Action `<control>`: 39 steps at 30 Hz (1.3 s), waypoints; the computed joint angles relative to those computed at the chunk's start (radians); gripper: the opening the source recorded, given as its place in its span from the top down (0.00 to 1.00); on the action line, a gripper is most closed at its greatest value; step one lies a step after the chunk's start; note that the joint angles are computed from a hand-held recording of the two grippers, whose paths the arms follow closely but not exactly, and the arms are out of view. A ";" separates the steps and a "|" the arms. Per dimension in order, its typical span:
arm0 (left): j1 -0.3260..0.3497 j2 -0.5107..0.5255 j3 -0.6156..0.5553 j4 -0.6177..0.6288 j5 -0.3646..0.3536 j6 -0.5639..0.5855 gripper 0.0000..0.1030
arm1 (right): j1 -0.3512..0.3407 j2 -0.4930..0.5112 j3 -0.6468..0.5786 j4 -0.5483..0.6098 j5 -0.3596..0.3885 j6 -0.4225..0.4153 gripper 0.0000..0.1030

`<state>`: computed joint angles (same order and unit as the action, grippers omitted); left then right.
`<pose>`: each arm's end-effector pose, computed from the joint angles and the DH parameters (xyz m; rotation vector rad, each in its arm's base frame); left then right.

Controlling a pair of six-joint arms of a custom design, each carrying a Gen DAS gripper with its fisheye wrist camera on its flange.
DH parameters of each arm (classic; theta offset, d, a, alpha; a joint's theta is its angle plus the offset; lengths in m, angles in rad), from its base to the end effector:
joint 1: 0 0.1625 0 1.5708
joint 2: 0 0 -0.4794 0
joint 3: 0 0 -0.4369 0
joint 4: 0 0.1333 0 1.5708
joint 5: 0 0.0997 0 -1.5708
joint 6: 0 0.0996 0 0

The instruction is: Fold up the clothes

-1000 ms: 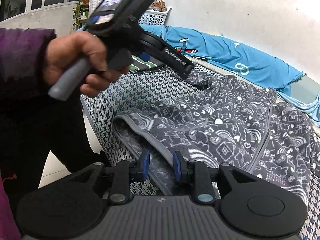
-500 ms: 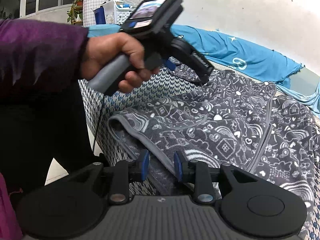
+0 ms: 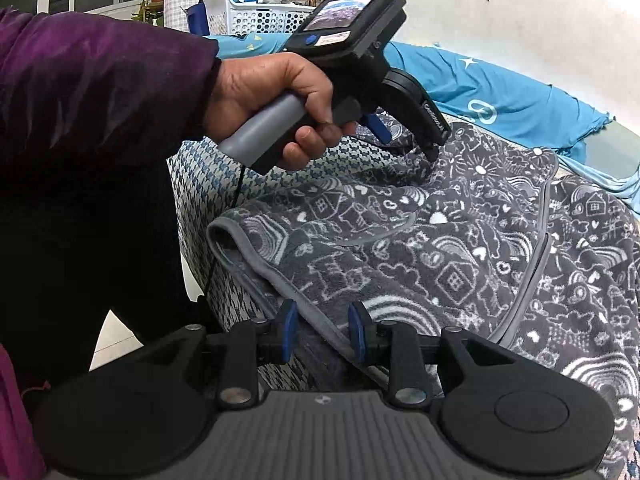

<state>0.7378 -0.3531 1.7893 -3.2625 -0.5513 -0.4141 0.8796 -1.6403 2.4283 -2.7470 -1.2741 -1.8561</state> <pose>-0.3106 -0.5772 -0.1299 0.3121 2.2509 -0.9762 -0.1319 -0.4142 0.2806 1.6111 -2.2962 0.5620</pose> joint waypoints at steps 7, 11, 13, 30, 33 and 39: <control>0.024 0.008 -0.034 0.053 -0.006 -0.008 0.70 | 0.005 0.010 -0.006 -0.003 -0.012 0.004 0.74; 0.037 0.004 -0.035 0.057 -0.036 -0.018 0.76 | 0.011 0.019 -0.014 -0.006 -0.021 0.015 0.74; 0.038 0.008 -0.036 0.047 -0.037 -0.003 0.85 | 0.013 0.022 -0.015 -0.008 -0.023 0.017 0.74; 0.049 -0.031 -0.008 0.178 0.059 -0.164 0.83 | 0.014 0.020 -0.072 0.160 0.000 0.002 0.74; 0.054 -0.036 -0.006 0.213 0.051 -0.192 0.80 | 0.019 0.026 -0.074 0.172 0.013 0.007 0.74; 0.051 -0.055 0.014 0.253 0.068 -0.252 0.59 | 0.028 0.040 -0.043 0.124 0.031 -0.028 0.74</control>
<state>0.7890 -0.4076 1.8032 -3.0092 -0.4830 -0.6663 0.9079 -1.5999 2.3849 -2.6234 -1.2429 -1.8837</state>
